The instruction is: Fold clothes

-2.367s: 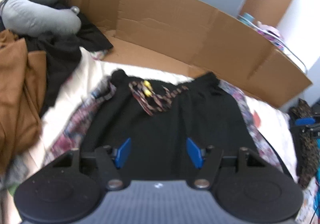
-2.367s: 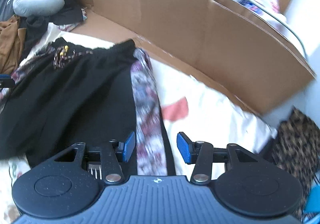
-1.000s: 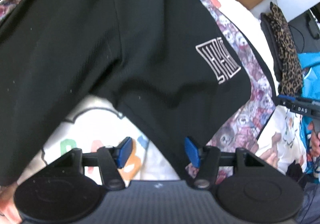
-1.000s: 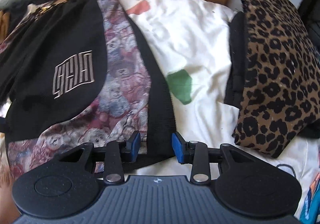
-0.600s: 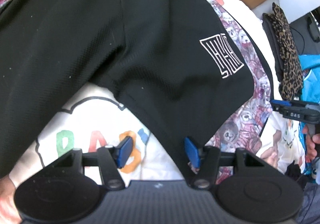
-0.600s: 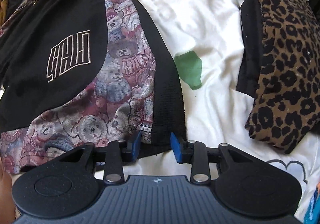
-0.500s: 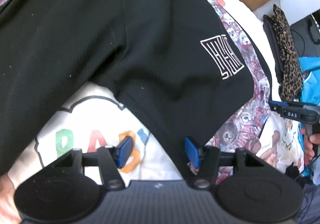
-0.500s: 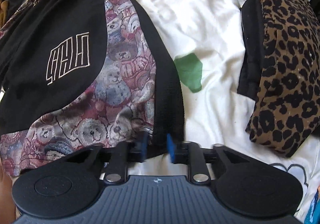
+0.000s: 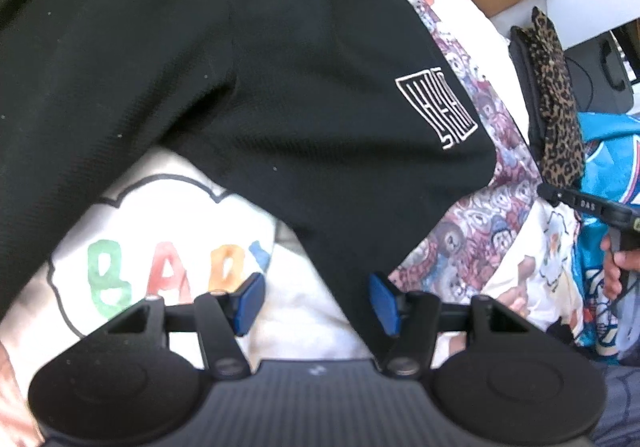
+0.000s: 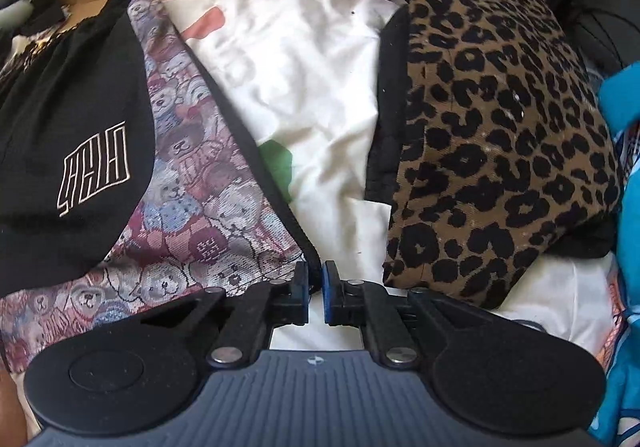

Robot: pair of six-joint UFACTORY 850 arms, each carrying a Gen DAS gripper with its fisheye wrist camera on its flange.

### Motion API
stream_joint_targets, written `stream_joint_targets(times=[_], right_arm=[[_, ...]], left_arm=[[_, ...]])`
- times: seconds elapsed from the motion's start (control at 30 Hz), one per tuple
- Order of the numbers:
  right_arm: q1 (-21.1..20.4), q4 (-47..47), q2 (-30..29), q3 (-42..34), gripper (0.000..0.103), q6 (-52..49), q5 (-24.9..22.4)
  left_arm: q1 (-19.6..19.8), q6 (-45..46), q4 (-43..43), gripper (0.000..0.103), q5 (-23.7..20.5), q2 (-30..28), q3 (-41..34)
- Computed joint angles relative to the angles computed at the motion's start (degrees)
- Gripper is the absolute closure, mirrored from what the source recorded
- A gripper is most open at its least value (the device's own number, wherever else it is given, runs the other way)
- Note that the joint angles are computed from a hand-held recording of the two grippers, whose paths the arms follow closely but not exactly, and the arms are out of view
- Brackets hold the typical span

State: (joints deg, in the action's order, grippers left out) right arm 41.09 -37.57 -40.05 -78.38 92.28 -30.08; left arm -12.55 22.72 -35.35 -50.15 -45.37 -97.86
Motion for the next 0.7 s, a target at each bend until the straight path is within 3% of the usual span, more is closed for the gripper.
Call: stream_joint_targets(times=[0.03, 0.1, 0.17, 0.2, 0.43, 0.63, 0.7], right_arm=[[0.0, -0.4, 0.3, 0.4, 0.094, 0.6, 0.8], [0.3, -2.6, 0.8, 1.1, 0.081, 3.6, 0.6], [0.2, -6.1, 1.4, 2.1, 0.058, 8.0, 1.9], [0.1, -7.8, 1.9, 2.9, 0.056, 10.6, 2.8], [-1.2, -8.8, 1.0, 4.2, 0.055, 14.5, 7.3], [-1.5, -11.9, -0.3, 4.0, 0.057, 16.2, 8.9], [-1.4, -11.4, -0.5, 3.6, 0.075, 13.9, 9.2]], left_arm=[[0.1, 0.1, -0.4, 0.043, -0.2, -0.1, 0.0], [0.3, 0.3, -1.7, 0.043, -0.6, 0.0, 0.2], [0.5, 0.5, -3.2, 0.043, -1.1, 0.0, 0.4], [0.6, 0.6, -4.1, 0.043, -1.5, 0.0, 0.5], [-0.4, -1.2, -8.6, 0.045, -4.2, -2.1, -0.8], [-1.8, 1.0, -8.5, 0.071, -5.2, -1.8, 0.4], [-2.0, 1.6, -8.8, 0.091, -5.5, -1.7, 1.0]])
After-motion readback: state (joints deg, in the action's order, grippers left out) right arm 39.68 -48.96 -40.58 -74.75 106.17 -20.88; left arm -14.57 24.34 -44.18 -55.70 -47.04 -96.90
